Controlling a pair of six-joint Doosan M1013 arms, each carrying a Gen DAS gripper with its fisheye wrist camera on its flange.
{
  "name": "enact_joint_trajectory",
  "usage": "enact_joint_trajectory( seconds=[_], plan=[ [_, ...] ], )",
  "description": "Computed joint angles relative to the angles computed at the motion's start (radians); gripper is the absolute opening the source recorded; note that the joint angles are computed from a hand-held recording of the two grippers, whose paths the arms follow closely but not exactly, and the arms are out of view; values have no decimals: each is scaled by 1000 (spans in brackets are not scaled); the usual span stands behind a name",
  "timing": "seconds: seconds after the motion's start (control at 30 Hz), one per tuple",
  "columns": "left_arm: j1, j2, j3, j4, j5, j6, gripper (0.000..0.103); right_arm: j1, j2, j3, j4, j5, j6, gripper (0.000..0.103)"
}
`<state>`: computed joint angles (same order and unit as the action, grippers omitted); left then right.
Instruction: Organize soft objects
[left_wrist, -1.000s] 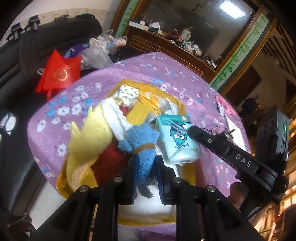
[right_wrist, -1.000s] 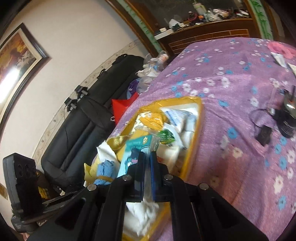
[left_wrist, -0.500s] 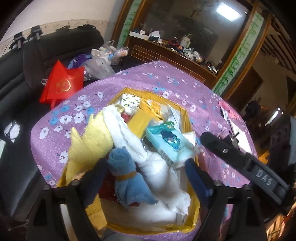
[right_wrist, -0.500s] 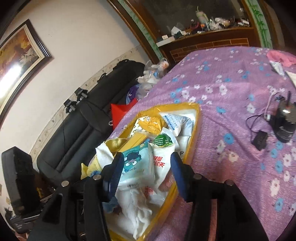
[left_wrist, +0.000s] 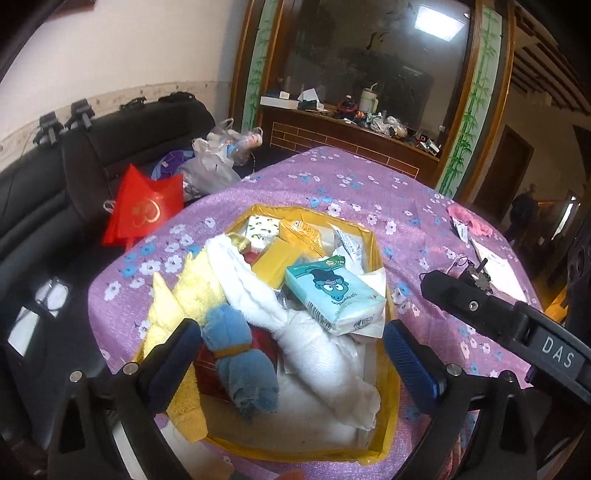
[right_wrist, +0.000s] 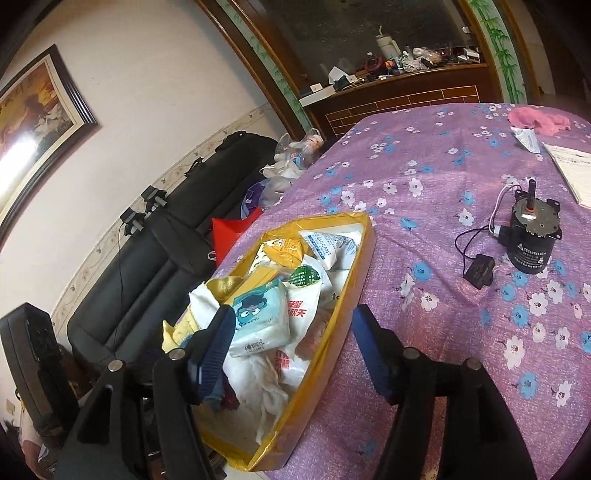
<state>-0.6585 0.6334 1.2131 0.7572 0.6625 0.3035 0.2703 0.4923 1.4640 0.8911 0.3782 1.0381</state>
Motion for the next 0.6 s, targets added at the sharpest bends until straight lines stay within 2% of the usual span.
enact_joint_trajectory(
  seconds=[0.23,0.5,0.6],
  plan=[
    [-7,6,-20,11,38,-3,102,-1,-11,16,47,-4,-67,77],
    [-10,11,-31,18,72,-13,102,-3,-11,17,68,11,-94,77],
    [-12,13,-31,23,83,-12,102,0,-11,15,34,13,-66,77]
  ],
)
